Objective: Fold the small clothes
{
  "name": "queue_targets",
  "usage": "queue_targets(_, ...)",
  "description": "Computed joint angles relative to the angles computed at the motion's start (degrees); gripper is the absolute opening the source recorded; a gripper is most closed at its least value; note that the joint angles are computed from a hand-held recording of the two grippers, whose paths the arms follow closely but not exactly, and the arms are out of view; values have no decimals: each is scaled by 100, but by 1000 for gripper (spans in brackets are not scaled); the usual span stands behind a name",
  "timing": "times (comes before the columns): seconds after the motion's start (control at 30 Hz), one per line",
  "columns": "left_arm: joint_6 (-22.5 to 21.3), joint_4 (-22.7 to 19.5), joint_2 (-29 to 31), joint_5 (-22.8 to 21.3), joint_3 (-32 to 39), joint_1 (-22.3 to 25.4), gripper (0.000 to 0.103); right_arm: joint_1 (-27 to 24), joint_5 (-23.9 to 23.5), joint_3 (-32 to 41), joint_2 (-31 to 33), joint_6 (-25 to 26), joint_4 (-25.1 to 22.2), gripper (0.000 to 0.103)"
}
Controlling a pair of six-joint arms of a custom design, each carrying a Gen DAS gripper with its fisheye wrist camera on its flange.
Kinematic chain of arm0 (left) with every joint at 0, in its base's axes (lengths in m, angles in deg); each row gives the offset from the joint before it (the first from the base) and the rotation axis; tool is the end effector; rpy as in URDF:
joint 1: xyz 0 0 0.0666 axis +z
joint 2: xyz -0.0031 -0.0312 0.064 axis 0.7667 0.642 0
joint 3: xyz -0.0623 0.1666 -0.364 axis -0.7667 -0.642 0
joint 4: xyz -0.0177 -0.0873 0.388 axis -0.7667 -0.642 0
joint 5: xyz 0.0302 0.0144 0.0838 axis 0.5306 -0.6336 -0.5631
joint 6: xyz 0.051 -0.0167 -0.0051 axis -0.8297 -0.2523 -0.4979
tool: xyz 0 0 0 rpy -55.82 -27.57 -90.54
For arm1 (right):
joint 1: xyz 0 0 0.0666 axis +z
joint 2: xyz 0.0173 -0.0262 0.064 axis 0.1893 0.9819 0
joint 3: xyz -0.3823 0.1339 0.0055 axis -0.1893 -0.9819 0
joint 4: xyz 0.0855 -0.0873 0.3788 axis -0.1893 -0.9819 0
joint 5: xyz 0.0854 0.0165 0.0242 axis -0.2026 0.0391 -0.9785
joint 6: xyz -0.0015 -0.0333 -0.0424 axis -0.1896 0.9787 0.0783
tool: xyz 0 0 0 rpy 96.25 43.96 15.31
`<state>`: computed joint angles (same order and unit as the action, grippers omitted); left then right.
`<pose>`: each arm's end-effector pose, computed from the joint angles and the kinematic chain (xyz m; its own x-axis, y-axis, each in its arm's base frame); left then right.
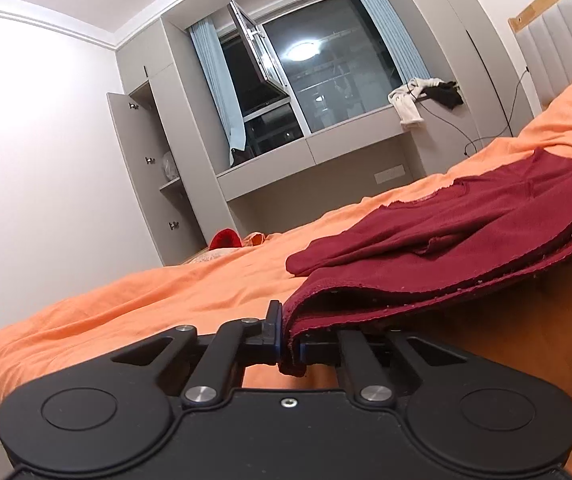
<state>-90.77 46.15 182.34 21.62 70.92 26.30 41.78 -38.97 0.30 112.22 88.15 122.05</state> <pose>0.6005 -0.2446 0.2765 -0.1831 0.3693 -0.9111 -0.0721 0.9192 0.3871 0.5221 0.2915 0.2615 -0.0032 -0.5318 -0.8469 -0.0459 0.8460 -0.5311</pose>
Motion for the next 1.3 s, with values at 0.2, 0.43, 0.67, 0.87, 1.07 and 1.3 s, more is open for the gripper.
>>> queue_targets(0.2,370,671,-189,173,-242,-3,5,150,292,-355,-19,401,1234,8)
queue_targets(0.43,587,1366,-627,397,-790,-187,5,320,502,-889,-466,428,1698,7)
queue_targets(0.67,851,1391,-1567,681,-1606,-362,5,676,670,-1838,-1523,440,1564,7)
queue_targets(0.87,1008,811,-2342,760,-2058,-408,5,777,443,-2115,-2213,-330,950,7)
queue_targets(1.07,838,445,-2379,866,-1762,-388,5,419,280,-1809,-2015,-424,923,7)
queue_targets(1.3,407,392,-1202,1119,-260,-133,5,-304,-219,-342,-956,-11,445,8)
